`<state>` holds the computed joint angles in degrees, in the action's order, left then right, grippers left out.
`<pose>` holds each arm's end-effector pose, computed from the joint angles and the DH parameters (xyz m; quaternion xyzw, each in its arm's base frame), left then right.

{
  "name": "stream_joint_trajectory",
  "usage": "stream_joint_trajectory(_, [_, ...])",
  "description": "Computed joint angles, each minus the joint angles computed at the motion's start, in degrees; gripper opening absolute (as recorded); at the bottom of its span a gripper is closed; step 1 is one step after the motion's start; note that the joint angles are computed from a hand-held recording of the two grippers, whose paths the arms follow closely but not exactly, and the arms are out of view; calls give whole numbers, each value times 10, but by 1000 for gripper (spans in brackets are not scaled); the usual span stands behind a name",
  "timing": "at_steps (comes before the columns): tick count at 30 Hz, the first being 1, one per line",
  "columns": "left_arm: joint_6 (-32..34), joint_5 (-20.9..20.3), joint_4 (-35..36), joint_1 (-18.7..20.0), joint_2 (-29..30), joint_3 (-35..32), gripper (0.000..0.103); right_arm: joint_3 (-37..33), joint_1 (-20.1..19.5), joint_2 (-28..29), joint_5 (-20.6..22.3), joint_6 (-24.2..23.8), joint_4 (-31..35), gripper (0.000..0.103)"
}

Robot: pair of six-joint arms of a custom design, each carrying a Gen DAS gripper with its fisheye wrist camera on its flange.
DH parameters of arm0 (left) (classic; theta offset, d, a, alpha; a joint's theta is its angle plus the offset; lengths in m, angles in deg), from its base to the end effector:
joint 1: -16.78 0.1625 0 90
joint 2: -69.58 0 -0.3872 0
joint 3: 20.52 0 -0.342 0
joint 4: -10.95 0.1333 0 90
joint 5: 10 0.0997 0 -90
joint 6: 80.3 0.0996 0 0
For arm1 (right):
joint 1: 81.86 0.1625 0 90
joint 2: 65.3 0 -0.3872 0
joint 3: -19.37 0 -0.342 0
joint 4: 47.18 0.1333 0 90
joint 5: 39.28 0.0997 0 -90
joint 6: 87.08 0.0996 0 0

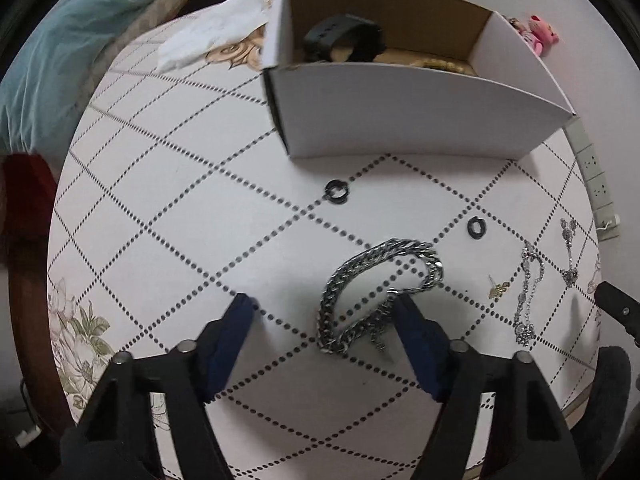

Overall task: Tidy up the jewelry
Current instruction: 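Move the left tool to the silver chain bracelet while the right tool moves to a silver pendant chain, then grasp the silver chain bracelet with the left tool while the right tool grasps the pendant chain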

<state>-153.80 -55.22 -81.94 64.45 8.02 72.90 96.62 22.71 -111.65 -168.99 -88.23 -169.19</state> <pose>-0.2050 -0.5272 0.2123 -0.1487 0.8879 -0.1896 0.3918 0.2339 -0.6231 0.1924 0.1254 -0.9321 0.0487 0.3362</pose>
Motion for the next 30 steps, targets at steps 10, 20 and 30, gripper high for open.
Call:
stream_joint_trajectory(10, [6,-4,-79,-24,-33,48,0,13,13,8,37,-12,-2,75])
stream_joint_trajectory(20, [-70,-16,-73,-63,-126,130,0,82,36,10,41,-68,-55,63])
stream_joint_trajectory(30, [-58,-28,-129,-52,-149,151,7,117,50,13,12,-125,-134,9])
